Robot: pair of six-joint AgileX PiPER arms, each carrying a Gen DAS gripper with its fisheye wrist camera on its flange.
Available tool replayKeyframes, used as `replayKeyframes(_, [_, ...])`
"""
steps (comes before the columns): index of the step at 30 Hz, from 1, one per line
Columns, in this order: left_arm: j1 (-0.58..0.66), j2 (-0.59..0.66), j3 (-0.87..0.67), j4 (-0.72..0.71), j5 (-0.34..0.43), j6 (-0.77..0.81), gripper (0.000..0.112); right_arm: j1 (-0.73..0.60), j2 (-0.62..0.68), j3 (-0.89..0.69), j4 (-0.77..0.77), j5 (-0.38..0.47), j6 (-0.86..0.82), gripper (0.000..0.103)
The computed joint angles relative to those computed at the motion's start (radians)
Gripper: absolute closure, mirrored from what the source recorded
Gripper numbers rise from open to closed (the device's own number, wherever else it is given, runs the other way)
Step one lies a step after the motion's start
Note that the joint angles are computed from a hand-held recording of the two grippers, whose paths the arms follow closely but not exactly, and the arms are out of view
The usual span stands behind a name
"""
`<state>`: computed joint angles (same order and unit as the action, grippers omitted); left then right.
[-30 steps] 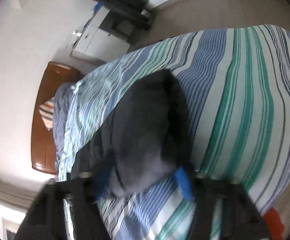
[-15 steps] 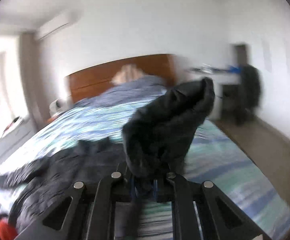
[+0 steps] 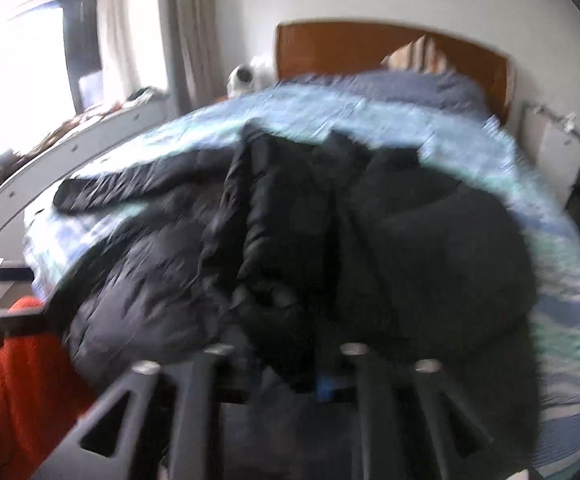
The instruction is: Fold large clothes
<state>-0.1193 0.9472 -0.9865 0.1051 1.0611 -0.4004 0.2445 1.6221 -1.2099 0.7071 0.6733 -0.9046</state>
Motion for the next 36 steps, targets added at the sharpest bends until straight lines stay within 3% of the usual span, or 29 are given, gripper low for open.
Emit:
replayKeyframes(1, [0.034, 0.004, -0.003, -0.06, -0.016, 0.05, 0.011, -0.009, -0.016, 0.033, 0.047, 0.018, -0.047, 0.006])
replayKeyframes(6, [0.218, 0.064, -0.045, -0.422, -0.052, 0.334, 0.011, -0.064, -0.128, 0.151, 0.149, 0.112, -0.208, 0.006])
replayKeyframes(9, [0.207, 0.164, -0.116, -0.523, -0.054, 0.394, 0.012, -0.076, -0.207, 0.23, 0.126, 0.096, -0.23, 0.006])
replayKeyframes(12, [0.088, 0.295, -0.224, -0.463, -0.073, 0.375, 0.013, -0.173, -0.278, 0.276, 0.112, 0.169, -0.252, 0.006])
replayKeyframes(14, [-0.024, 0.405, -0.303, -0.335, -0.106, 0.317, 0.021, -0.219, -0.299, 0.285, 0.114, 0.206, -0.25, 0.005])
replayKeyframes(17, [-0.111, 0.565, -0.406, -0.217, -0.09, 0.258, 0.045, -0.281, -0.335, 0.304, 0.122, 0.239, -0.246, 0.005])
replayKeyframes(19, [-0.158, 0.628, -0.448, -0.11, -0.072, 0.195, 0.086, -0.317, -0.335, 0.301, 0.131, 0.253, -0.257, 0.005])
replayKeyframes(21, [-0.157, 0.652, -0.49, -0.108, -0.059, 0.196, 0.099, -0.374, -0.339, 0.297, 0.151, 0.276, -0.269, 0.006])
replayKeyframes(26, [-0.102, 0.655, -0.626, -0.051, -0.013, 0.229, 0.101, -0.489, -0.282, 0.241, 0.182, 0.347, -0.241, 0.006])
replayKeyframes(32, [0.046, 0.772, -0.825, -0.027, 0.036, 0.299, 0.1, -0.551, -0.149, 0.086, 0.211, 0.423, -0.169, 0.006])
replayKeyframes(36, [0.103, 0.873, -0.895, 0.034, 0.026, 0.289, 0.1, -0.522, -0.046, -0.097, 0.178, 0.395, -0.077, 0.006])
